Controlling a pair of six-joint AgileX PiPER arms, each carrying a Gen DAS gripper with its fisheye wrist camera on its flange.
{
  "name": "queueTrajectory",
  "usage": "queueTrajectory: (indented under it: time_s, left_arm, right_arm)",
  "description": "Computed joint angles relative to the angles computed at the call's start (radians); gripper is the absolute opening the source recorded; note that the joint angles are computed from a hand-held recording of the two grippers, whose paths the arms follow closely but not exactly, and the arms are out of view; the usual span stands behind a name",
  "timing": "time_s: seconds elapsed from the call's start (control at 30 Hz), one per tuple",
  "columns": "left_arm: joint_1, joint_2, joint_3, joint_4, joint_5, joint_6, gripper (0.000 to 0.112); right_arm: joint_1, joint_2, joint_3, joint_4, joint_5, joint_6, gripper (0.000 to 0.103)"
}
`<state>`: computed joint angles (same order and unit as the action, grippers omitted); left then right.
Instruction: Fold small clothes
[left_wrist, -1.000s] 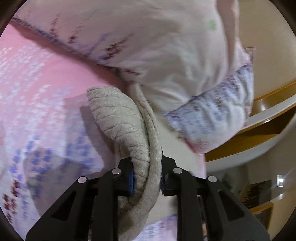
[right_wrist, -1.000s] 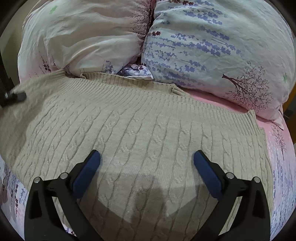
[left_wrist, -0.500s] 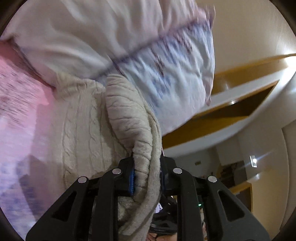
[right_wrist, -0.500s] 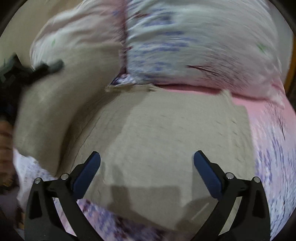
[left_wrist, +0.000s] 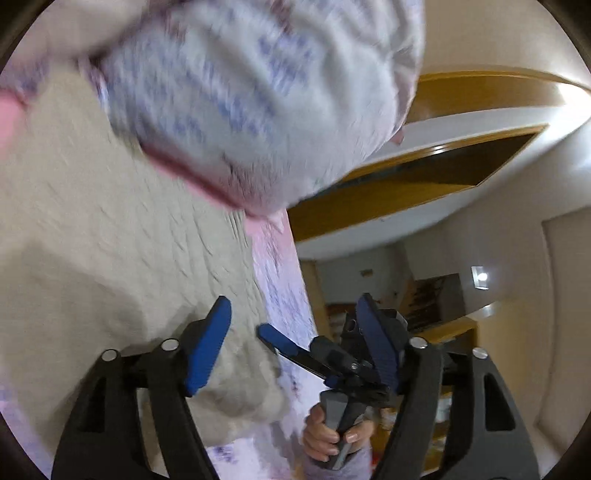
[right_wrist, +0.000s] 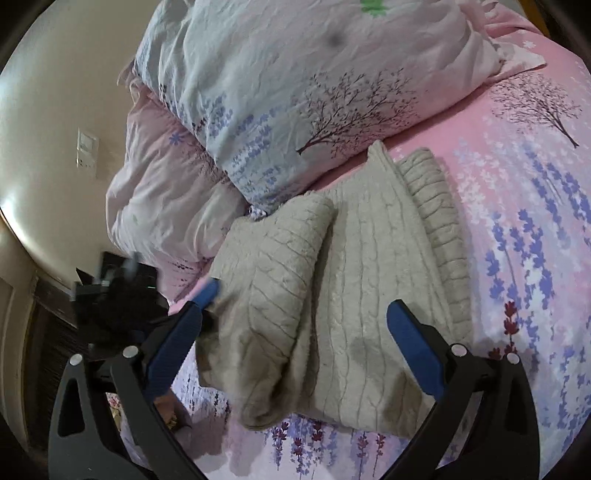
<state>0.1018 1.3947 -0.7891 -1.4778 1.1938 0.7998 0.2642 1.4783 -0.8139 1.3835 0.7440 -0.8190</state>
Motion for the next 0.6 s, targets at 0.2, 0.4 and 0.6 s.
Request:
queueTrajectory:
  time_s: [0.2,0.4,0.6]
  left_arm:
    - [0.171,-0.183,0.005,0.325,-0.13,-0.13,0.08]
    - [0.172,-0.166,0.055,0.494,-0.201,-0.154,0.08]
    - [0.088,-0.169,0.093,0.534,-0.294,-0.166,0.082]
  right_arm:
    - [0.042,0.052,-0.079,-0.052,0.001,0.067,0.084]
    - [0.125,0.137,-0.2,-0.204,-0.063,0.236,0.084]
    - [0.181,0.154,-0.231,-0.262,-0.059,0.264,0.057]
